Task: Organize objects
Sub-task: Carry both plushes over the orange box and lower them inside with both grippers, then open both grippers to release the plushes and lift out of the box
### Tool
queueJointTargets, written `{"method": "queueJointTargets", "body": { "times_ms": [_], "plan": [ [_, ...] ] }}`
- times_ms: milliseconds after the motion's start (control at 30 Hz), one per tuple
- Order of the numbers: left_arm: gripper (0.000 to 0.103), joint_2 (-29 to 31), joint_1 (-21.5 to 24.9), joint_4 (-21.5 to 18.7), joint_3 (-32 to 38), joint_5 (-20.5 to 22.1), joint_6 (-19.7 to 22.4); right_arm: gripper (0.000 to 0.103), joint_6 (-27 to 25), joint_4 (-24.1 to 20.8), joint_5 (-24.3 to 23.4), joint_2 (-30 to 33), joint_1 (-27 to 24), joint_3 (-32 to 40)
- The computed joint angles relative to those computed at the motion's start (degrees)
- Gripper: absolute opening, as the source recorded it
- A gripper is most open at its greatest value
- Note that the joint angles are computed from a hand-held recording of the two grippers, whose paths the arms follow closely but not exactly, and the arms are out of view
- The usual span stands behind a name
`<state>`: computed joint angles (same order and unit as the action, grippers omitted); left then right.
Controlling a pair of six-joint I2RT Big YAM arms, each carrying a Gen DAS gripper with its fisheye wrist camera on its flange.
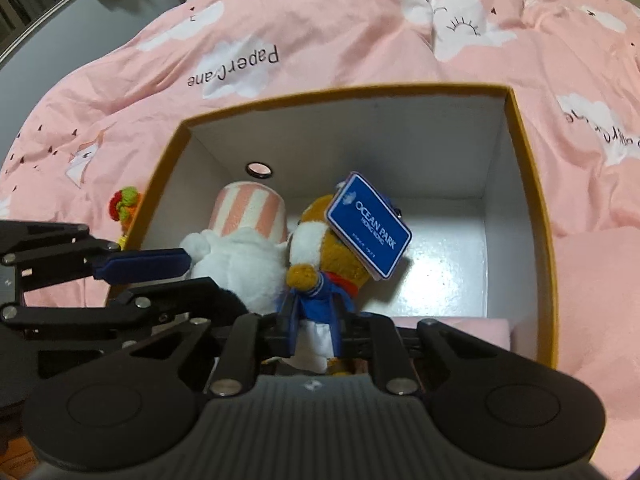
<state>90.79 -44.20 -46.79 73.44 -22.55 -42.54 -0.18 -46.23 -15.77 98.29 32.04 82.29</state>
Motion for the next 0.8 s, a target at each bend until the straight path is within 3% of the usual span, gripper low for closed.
{"method": "queueJointTargets", "body": {
  "times_ms": [167,233,367,433,567,667,800],
  "plan": [
    [0.023,1.2,-1.8,1.1,-0.2,-4.7,-2.8,0.017,0.3,0.9,2.8,-0.5,1.2,-0.8],
    [0.023,-0.4,-2.1,4.1,-2.3,-5.3,-4.7,0.019,1.5,1.6,3.7,-1.6,1.4,-1.6],
    [0.025,-4.6,-3.2,7.9,-6.4,-8.7,-7.4,0.019,2.4,7.1,8.2,-6.8,3.0,-6.6],
    [0.025,-6.8,-4.2,8.0,-7.7,-11.4,-7.8,0.027,3.6,10.1,9.4,-9.5,3.9,-9.3],
    [0.025,-11.0,-5.6,7.0,-9.3,-14.7,-7.1,0.034,5.3,14.6,11.1,-14.0,6.2,-13.1],
    [0.032,-13.7,-6.9,4.3,-10.2,-17.1,-6.9,0.043,4.9,16.7,13.2,-16.2,8.4,-14.4],
    [0.034,-16.9,-8.0,-0.7,-12.1,-20.4,-11.2,0.045,5.6,18.4,13.7,-17.7,10.9,-14.9]
  ]
}}
